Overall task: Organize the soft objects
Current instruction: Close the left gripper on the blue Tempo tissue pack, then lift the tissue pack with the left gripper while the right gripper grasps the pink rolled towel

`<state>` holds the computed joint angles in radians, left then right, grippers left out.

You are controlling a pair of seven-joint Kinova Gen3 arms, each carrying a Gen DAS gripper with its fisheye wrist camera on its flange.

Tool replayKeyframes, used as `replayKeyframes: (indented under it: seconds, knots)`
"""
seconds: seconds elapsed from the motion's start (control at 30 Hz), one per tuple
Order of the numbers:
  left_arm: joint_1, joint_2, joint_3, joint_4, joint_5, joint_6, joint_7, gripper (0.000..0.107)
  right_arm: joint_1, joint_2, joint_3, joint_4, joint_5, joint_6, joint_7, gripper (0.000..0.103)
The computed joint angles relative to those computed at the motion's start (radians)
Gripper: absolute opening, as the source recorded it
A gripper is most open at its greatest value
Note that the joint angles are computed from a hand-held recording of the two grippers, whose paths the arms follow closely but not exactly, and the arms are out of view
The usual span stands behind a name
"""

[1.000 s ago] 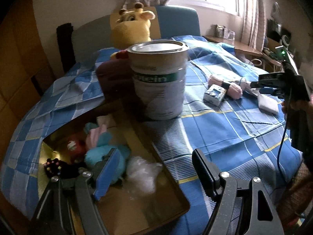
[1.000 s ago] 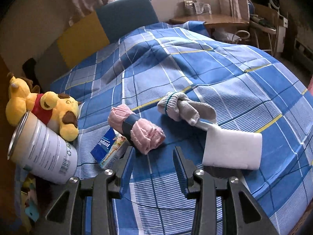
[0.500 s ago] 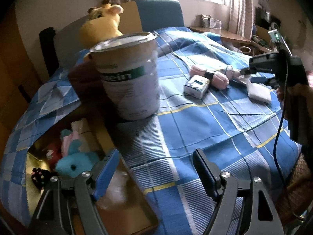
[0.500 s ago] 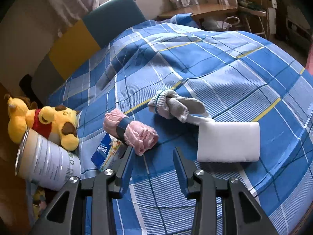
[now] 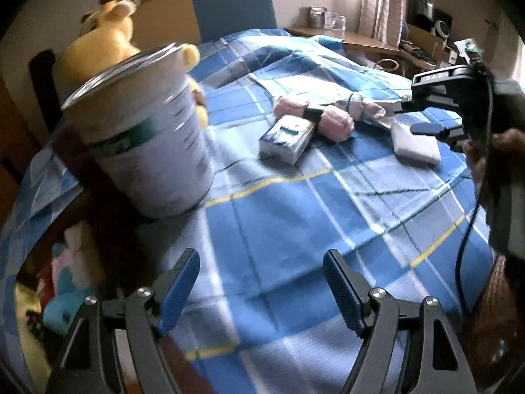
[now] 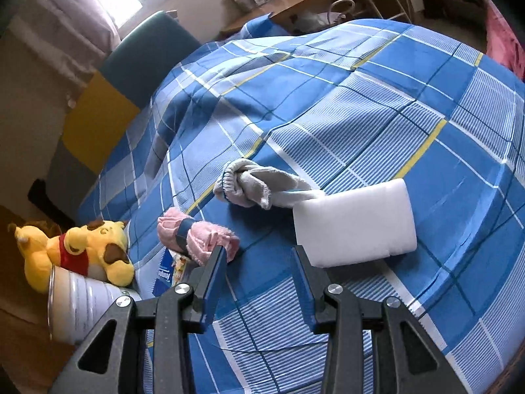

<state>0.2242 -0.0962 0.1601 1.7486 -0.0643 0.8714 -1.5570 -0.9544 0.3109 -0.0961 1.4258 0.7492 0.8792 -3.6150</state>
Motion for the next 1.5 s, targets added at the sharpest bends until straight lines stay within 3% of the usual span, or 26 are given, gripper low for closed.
replayKeyframes:
  seconds: [0.17,0.4,0.67,0.83,0.87,0.9,0.93,1.1,1.23,1.5]
  knots:
    - [0.033,0.111,0.029,-0.082,-0.082,-0.023,0.066,0.082,0.009,-0.004,-0.003,0.009,-0.003,-0.032,0.014,0.04]
    - [0.103,0.269,-0.007,-0.214,-0.15,-0.041,0.133,0.091,0.016,-0.013,0.002,0.032,-0.001,-0.092,0.009,0.04]
    - [0.168,0.419,-0.051,-0.348,-0.203,-0.036,0.103,0.091,0.028,-0.022,0.005,0.056,-0.006,-0.164,0.014,0.041]
    - [0.175,0.46,-0.057,-0.367,-0.194,-0.085,0.037,0.091,0.033,-0.025,0.01,0.069,-0.016,-0.2,0.015,0.04]
    - [0.17,0.467,-0.054,-0.372,-0.181,-0.09,0.018,0.086,0.033,-0.024,0.011,0.069,-0.018,-0.202,0.015,0.04]
    - [0.16,0.478,-0.046,-0.386,-0.159,-0.079,-0.005,0.071,0.032,-0.022,0.011,0.066,-0.02,-0.2,0.02,0.041]
    - [0.149,0.493,-0.04,-0.402,-0.13,-0.059,-0.027,0.063,0.034,-0.02,0.01,0.063,-0.025,-0.198,0.029,0.04]
    - [0.135,0.453,-0.046,-0.345,-0.072,-0.092,-0.047,0.058,0.032,-0.015,0.014,0.052,-0.04,-0.193,0.056,0.04]
    - [0.126,0.405,-0.049,-0.31,-0.031,-0.053,-0.016,0.058,0.023,-0.01,0.016,0.039,-0.037,-0.17,0.07,0.041]
    - [0.129,0.238,-0.034,-0.118,-0.029,-0.034,0.098,0.058,0.036,0.008,0.006,0.003,-0.095,-0.151,0.163,0.04]
